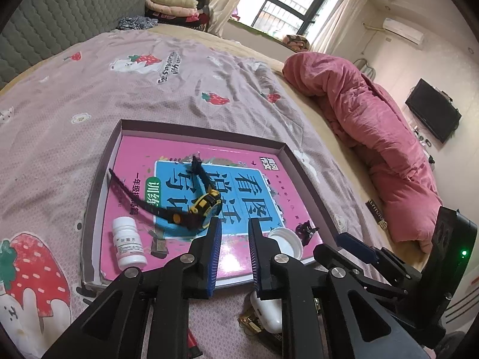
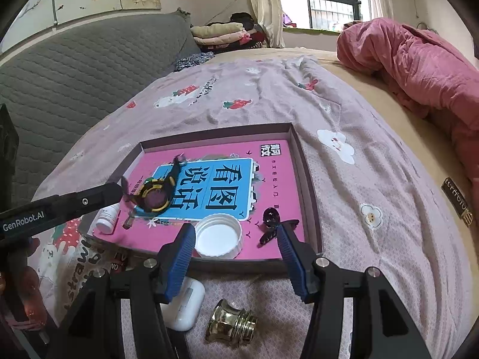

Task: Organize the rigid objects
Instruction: 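Lower the watch onto the workbook and open the left tool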

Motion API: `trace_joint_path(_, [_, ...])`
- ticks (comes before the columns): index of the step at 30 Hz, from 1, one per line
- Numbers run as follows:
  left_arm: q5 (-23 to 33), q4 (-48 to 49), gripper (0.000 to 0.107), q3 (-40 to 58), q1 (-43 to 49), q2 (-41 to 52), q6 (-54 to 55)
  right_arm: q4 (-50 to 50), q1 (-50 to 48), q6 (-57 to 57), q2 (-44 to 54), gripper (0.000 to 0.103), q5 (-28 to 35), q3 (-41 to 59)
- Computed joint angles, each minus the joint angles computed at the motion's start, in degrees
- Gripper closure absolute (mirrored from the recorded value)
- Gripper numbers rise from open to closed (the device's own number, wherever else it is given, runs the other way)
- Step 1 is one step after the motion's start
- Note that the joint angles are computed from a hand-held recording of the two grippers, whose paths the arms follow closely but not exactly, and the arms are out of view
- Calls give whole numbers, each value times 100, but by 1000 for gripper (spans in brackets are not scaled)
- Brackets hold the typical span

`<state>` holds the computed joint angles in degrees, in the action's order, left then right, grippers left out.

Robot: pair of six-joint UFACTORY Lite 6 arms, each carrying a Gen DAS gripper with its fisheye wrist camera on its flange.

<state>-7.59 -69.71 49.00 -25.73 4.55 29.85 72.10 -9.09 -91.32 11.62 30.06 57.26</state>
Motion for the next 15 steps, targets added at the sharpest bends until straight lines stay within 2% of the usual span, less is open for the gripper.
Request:
trace_joint_path(7, [-15,-457,88,-5,-12,2,447,-97,63,101,-22,46,-56,13])
trace_joint_path(10, [-60,-1142,86,20,-30,16,1148,-148,69,142,-2,46,-65,30])
trace_joint_path(13, [-36,-1726,61,46,-7,48,1739,-173,72,202,28,46,-92,68])
trace_joint_path(14, [-42,-1725,56,29,0,34,1737,-168,67,197,24,46,-113,67])
trace_joint_path(15, [-44,-1624,55,-6,5,5,1638,-160,64,192,28,46,-120,67])
